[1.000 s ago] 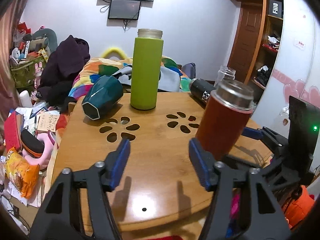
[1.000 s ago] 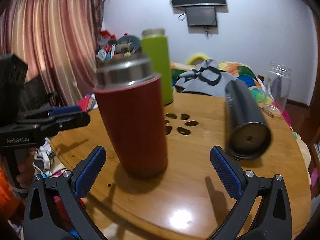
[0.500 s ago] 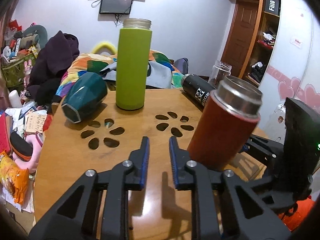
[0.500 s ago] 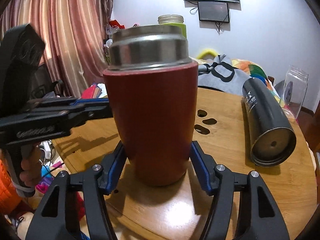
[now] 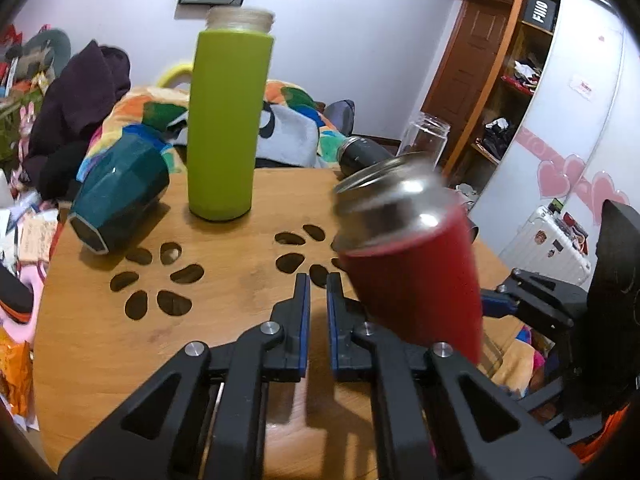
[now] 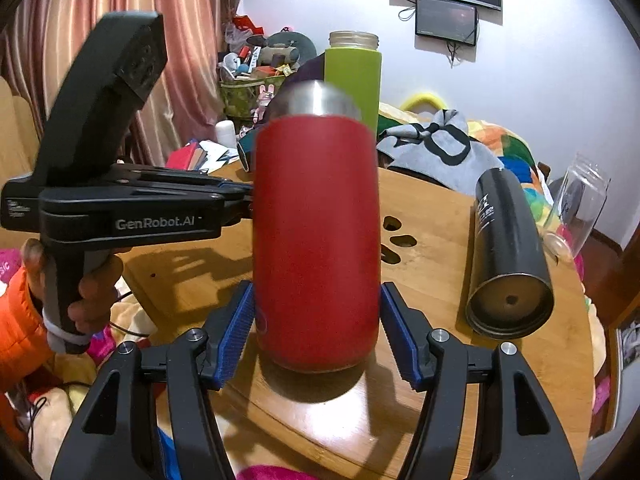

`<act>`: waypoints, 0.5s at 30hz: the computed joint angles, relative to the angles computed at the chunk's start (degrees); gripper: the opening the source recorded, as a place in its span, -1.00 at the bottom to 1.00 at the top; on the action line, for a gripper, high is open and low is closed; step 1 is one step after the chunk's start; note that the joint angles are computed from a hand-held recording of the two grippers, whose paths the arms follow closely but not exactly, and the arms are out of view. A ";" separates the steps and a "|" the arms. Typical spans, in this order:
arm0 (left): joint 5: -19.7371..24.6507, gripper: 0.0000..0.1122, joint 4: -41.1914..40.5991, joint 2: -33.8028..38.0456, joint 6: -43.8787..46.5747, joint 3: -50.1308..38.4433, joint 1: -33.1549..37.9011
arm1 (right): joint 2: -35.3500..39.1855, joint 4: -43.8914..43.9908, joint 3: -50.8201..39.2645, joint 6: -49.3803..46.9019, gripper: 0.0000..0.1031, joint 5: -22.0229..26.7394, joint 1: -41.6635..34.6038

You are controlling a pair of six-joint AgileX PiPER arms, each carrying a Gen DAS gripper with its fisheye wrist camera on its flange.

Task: Flip cup upside down
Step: 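Tilt the held red thermos with the right tool until it lies sideways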

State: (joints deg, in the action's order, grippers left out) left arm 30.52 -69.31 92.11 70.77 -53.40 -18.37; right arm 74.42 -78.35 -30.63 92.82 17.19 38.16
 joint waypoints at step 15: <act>-3.75 -0.90 7.94 2.18 -7.45 -0.12 -1.74 | 2.14 -16.42 0.35 15.16 0.14 -3.90 -3.65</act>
State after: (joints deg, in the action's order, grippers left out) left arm 26.77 -61.37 94.30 63.32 -53.52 -20.11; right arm 76.56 -94.77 -30.28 107.98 13.28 34.51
